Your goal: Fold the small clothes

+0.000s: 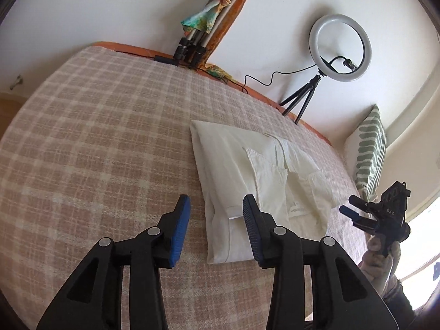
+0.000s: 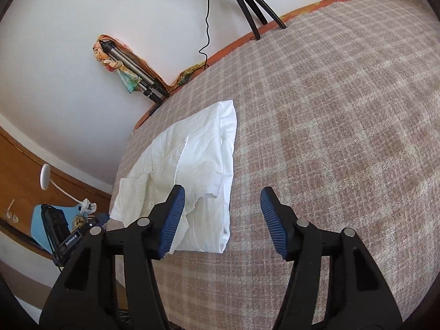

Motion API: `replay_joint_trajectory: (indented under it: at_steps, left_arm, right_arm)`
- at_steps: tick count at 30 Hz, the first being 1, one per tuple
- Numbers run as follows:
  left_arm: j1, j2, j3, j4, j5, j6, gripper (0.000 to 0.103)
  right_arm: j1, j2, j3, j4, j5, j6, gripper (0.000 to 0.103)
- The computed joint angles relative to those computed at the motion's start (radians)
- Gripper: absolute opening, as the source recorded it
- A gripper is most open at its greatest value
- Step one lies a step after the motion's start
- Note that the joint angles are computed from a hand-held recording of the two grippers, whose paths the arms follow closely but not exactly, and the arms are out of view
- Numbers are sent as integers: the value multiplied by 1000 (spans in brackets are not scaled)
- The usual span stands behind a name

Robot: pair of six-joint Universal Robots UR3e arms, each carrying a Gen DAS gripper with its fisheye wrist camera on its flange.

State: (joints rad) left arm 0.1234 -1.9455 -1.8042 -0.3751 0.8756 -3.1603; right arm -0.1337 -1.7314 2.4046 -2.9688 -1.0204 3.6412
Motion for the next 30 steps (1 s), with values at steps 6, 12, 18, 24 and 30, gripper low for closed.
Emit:
replay_joint_trajectory:
  at_steps: [6,12,18,24,30]
  left_arm:
    - [-6,-114,109,-102,-101,-103,40]
    - [-32,-140,147,-57,-78,-153,32]
    - [-58,-133,159,-49,-57,-107,3]
    - [-5,-66,80,-30,-122,-99,2]
    - [-41,-102,45,-64,5,-50,2]
  right_arm:
    - [-1,229,-54,-160,109,88,60]
    - [67,285,-143,-136,49,90,48]
    - [120,288,-220,-80,20,66,8]
    - [85,153,-172,-58,68,80,5]
    - [96,198,-123,1,23,69,4]
